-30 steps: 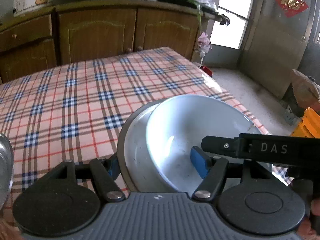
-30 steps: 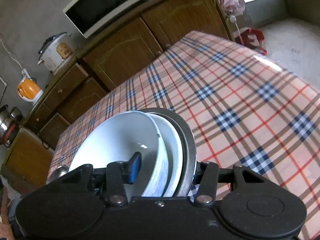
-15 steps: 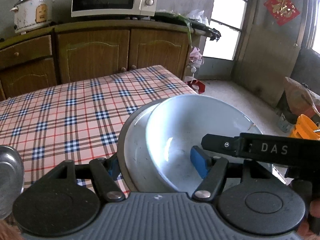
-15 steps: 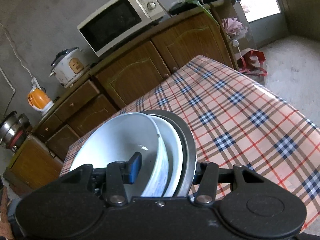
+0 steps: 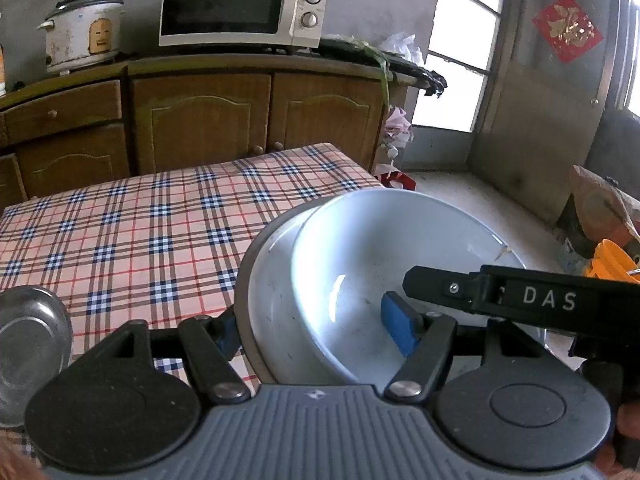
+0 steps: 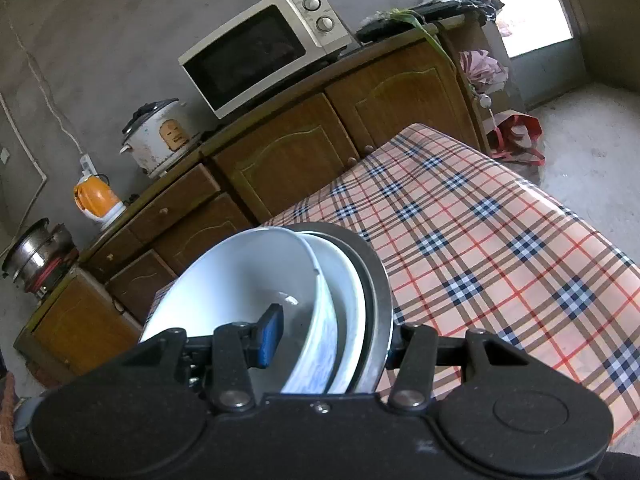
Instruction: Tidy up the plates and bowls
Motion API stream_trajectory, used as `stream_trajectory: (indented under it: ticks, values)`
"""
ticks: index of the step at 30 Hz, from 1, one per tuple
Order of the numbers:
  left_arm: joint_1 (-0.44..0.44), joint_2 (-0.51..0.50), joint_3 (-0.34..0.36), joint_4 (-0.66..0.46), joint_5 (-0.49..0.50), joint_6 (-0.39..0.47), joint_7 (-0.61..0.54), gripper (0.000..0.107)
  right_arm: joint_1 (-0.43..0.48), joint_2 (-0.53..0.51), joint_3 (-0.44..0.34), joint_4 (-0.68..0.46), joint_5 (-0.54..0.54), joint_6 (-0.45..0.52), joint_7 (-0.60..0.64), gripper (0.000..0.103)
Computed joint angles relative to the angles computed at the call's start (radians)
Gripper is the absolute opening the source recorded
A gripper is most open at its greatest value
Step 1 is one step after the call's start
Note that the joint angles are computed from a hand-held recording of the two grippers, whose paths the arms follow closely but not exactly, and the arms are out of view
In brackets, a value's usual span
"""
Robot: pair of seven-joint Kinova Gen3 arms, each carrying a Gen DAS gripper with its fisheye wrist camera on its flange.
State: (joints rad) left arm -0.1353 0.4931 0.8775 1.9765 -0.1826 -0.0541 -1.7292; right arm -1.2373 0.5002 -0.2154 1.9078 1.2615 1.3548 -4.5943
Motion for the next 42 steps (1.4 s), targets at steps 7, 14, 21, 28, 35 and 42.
stream_trajectory:
  ticks: [7,14,21,28,35,42]
  values:
    - [-0.037,-0.019,0.022,0.025,-0.008,-0.01,0.015,0.072,-0.008,0.007,0.001,-0.023,0.005,0.007,0.021,0.058]
    - [-0.062,-0.041,0.031,0.046,-0.021,-0.019,0.046,0.072,-0.013,0.013,0.007,-0.044,0.014,0.001,0.045,0.058]
    - [-0.086,-0.059,0.04,0.062,-0.033,-0.021,0.076,0.072,-0.012,0.02,0.015,-0.067,0.023,-0.012,0.073,0.058]
    - [-0.102,-0.07,0.039,0.071,-0.046,-0.02,0.101,0.072,-0.008,0.025,0.022,-0.081,0.033,-0.035,0.093,0.058]
    - [-0.116,-0.078,0.036,0.077,-0.052,-0.02,0.117,0.072,0.0,0.032,0.031,-0.094,0.048,-0.06,0.112,0.058]
    - [-0.118,-0.087,0.023,0.082,-0.06,-0.028,0.133,0.072,0.006,0.039,0.039,-0.103,0.066,-0.084,0.127,0.058]
